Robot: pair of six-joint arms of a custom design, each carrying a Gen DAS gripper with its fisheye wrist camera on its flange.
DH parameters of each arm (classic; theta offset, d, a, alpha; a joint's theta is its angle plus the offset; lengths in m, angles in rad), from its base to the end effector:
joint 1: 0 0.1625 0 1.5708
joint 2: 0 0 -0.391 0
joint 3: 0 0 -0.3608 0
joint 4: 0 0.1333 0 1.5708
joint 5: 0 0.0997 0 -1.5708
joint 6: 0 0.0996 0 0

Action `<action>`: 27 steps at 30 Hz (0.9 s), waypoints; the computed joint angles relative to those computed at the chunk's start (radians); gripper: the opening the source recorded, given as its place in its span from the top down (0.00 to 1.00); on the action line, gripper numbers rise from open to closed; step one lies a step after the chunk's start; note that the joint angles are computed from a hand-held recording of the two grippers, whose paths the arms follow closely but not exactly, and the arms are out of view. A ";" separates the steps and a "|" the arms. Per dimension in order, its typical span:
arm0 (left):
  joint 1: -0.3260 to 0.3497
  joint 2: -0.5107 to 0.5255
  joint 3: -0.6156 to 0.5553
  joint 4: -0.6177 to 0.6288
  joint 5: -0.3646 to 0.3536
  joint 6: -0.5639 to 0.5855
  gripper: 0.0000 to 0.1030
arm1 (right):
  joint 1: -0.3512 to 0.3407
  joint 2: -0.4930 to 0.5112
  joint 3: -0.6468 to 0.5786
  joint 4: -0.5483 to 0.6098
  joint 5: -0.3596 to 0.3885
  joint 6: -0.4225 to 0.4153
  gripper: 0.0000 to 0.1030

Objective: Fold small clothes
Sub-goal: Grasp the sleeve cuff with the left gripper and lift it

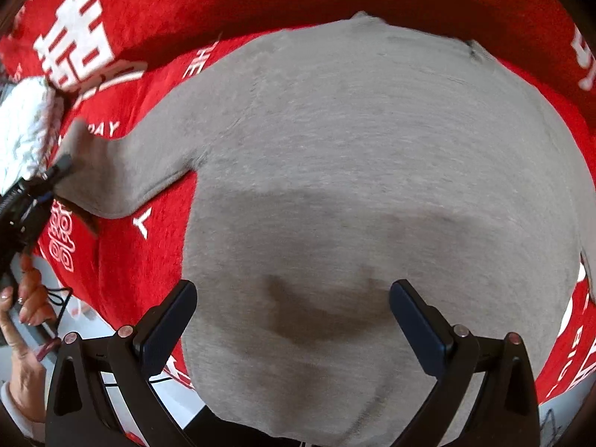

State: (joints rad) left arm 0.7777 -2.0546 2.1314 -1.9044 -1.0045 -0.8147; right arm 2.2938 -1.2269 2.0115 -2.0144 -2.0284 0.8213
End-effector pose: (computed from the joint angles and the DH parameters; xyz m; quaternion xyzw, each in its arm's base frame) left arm -0.0796 -0.3405 0.4250 -0.0461 0.9518 -0.2848 0.1037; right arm 0.3655 -0.2793 0.1581 -0.0087 -0.9605 0.0376 0.2754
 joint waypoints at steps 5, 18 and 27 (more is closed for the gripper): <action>-0.094 0.207 -0.027 -0.197 -0.101 0.138 0.89 | -0.036 -0.131 0.065 -0.037 -0.037 0.004 0.00; -0.200 0.759 -0.025 -0.302 -0.249 0.201 0.89 | -0.246 -0.512 0.214 0.114 -0.151 0.009 0.00; -0.288 0.622 -0.065 -0.003 -0.093 0.108 0.18 | -0.217 -0.409 0.196 0.025 -0.183 -0.075 0.00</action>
